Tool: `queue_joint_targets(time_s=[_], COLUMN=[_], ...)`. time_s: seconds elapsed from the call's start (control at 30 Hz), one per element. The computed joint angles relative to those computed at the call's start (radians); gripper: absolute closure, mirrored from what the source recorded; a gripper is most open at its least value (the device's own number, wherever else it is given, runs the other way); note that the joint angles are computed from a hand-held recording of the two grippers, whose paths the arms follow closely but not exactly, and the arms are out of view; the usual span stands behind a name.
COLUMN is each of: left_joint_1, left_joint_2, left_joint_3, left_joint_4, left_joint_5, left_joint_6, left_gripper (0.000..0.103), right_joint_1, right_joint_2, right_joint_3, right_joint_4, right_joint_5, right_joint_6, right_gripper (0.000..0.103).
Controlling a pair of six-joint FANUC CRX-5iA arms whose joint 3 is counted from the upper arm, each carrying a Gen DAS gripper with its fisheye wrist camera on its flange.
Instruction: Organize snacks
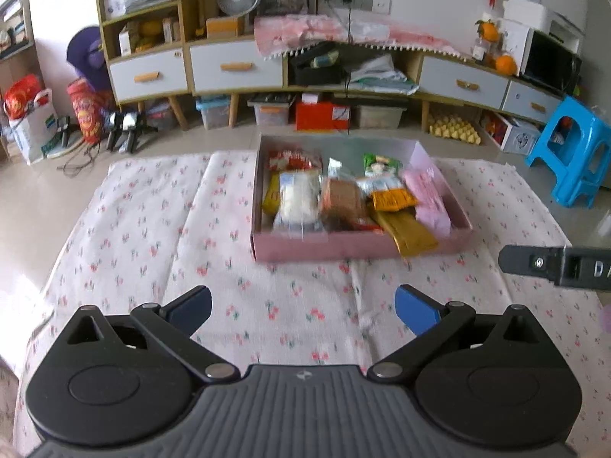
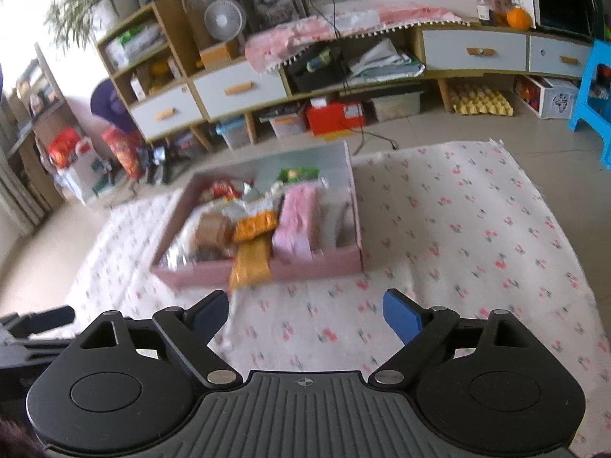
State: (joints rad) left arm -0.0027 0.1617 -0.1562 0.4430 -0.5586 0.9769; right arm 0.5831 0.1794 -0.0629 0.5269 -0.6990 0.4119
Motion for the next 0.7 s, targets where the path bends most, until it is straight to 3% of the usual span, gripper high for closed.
queue_joint_targets(time_s=[0.3, 0.7], left_joint_1=[-0.003, -0.013], left_joint_2=[0.005, 0.009], left_joint_3=[0.043, 0.053], left_joint_4=[-0.092, -0.128], left_joint_5=[-0.121, -0.125], left_joint_6=[0.131, 0.162], left_gripper=[0.001, 0.001], right_joint_1=[0.043, 0.046], right_joint_2=[-0.012, 0.025], right_joint_3=[0.004, 0.061], right_joint_4=[-0.016, -0.076], right_joint_5=[-0.111, -0.166], right_joint_6=[0.067, 0.156], right_gripper=[0.012, 0.012])
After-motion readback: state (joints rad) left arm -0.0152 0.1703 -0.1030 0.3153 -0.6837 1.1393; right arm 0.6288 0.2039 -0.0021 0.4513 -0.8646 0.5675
